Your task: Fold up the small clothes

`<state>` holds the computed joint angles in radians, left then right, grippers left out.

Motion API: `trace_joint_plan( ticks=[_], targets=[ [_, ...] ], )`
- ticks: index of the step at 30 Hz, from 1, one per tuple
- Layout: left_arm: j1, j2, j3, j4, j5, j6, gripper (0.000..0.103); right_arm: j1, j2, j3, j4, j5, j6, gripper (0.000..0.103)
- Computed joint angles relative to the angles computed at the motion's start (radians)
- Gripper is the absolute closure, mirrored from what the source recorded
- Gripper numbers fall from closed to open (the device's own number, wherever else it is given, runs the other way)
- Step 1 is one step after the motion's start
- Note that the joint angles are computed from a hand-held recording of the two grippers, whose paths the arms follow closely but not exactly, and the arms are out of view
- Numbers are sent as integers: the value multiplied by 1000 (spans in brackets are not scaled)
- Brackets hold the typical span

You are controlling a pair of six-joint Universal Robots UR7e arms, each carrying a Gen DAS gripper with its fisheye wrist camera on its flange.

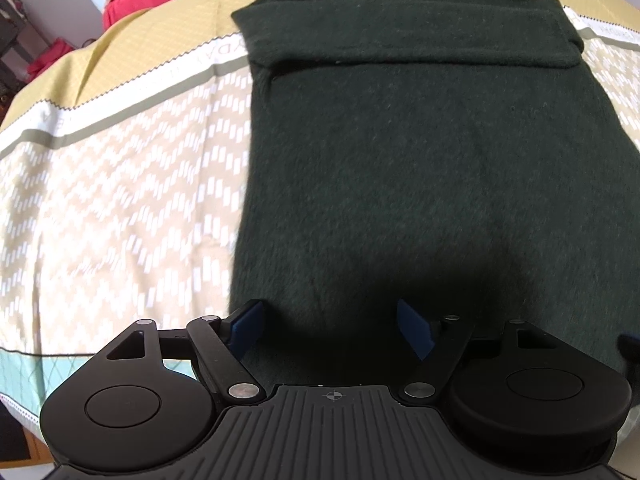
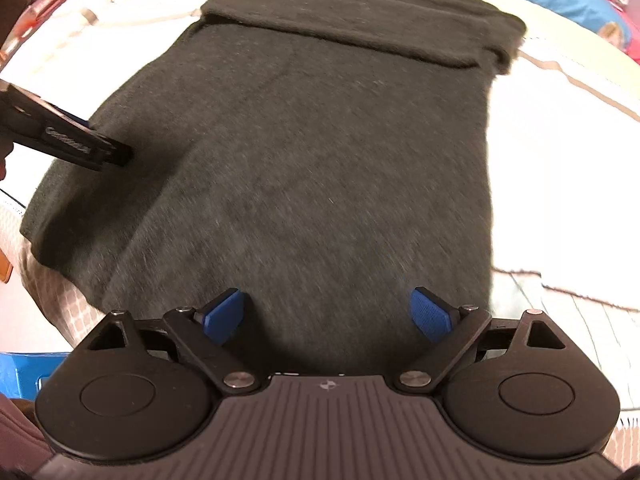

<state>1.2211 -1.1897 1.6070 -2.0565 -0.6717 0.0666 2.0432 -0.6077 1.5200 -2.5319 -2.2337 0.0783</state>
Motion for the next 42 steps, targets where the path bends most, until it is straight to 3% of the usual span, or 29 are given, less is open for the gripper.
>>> trace_joint_plan(
  ticks=[15, 25, 29, 33, 42],
  targets=[
    [31, -76, 29, -7, -31, 62, 0, 20, -8, 34, 2, -72, 102, 11],
    [39, -98, 27, 25, -28, 91, 0, 22, -49, 97, -1, -110, 223, 11],
    [36, -93, 18, 41, 1, 82, 0, 28, -56, 97, -13, -121, 201, 11],
    [40, -88, 0, 66, 12, 61, 0, 21, -54, 84, -50, -108, 157, 11],
    [59, -86, -27, 125, 20, 15, 0, -19, -82, 81, -69, -45, 224, 14]
  ],
)
